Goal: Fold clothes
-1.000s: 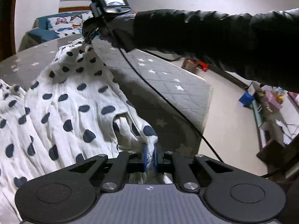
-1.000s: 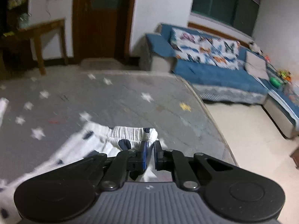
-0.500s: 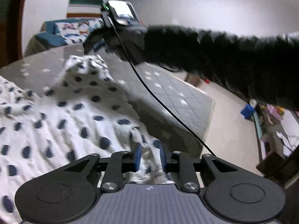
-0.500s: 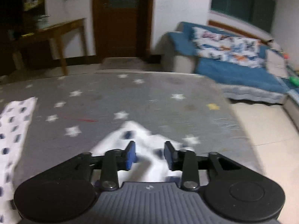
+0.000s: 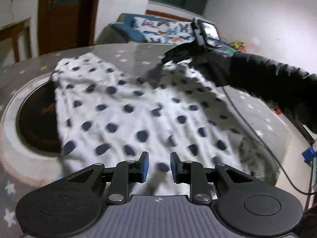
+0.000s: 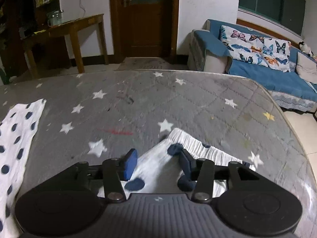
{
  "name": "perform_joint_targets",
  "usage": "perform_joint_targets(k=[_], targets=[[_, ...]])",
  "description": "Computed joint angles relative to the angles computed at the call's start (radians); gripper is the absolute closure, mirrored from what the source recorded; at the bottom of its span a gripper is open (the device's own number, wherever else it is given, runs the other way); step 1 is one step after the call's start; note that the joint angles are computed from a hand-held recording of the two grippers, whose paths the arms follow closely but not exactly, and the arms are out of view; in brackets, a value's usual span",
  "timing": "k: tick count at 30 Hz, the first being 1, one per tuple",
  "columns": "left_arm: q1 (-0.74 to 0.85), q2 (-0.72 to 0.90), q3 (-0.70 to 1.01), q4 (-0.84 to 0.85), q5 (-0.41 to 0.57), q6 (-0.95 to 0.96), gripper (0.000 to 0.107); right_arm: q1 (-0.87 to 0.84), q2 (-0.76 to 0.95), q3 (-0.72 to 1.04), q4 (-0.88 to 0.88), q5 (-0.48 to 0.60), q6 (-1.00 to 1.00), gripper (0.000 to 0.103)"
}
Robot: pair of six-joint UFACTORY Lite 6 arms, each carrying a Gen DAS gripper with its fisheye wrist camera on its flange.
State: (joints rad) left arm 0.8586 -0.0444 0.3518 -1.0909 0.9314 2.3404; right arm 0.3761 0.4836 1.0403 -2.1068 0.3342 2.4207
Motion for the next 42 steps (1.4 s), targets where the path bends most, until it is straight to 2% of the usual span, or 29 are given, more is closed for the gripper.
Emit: perform_joint_targets(k=[3,5,12,15,19,24,26,32,38,42], targets=[[0.024,0.036,0.026,0.014,-0.015,-0.016,0.081,0.012,0.028,0.054,0.146,0.007,-0.150,0.054],[0.048,0.051,0.041,0.009,-0.004,-0.006,0.081,0.022,0.003,0.040,0.158,0.007,-0.165,0.054],[0.073,0.081,0.085,-0.043,0.048,-0.024,0.083,0.115,-0.254,-0.169,0.264,-0.030,-0.329,0.052],[0.022,0.128,0.107,-0.117,0.012,-0.036,0.083,0.173,-0.363,-0.258,0.309,-0.060,-0.376,0.049],[-0.023,0.192,0.133,-0.209,-0.089,-0.033,0.086,0.338,-0.491,-0.372,0.416,-0.052,-0.427,0.047],[0.073,0.203,0.142,-0.136,-0.082,-0.034,0.099,0.577,-0.604,-0.487,0.482,-0.010,-0.355,0.047],[0.115,0.192,0.134,-0.101,-0.074,-0.037,0.100,0.692,-0.629,-0.520,0.501,0.029,-0.304,0.047],[0.160,0.122,0.106,-0.066,-0.044,-0.039,0.100,1.020,-0.613,-0.526,0.631,0.158,-0.282,0.047],[0.146,0.018,0.061,-0.079,0.019,-0.018,0.099,1.239,-0.589,-0.495,0.743,0.252,-0.258,0.047],[0.084,0.027,0.031,-0.128,-0.046,0.024,0.099,1.344,-0.580,-0.495,0.805,0.294,-0.225,0.047]])
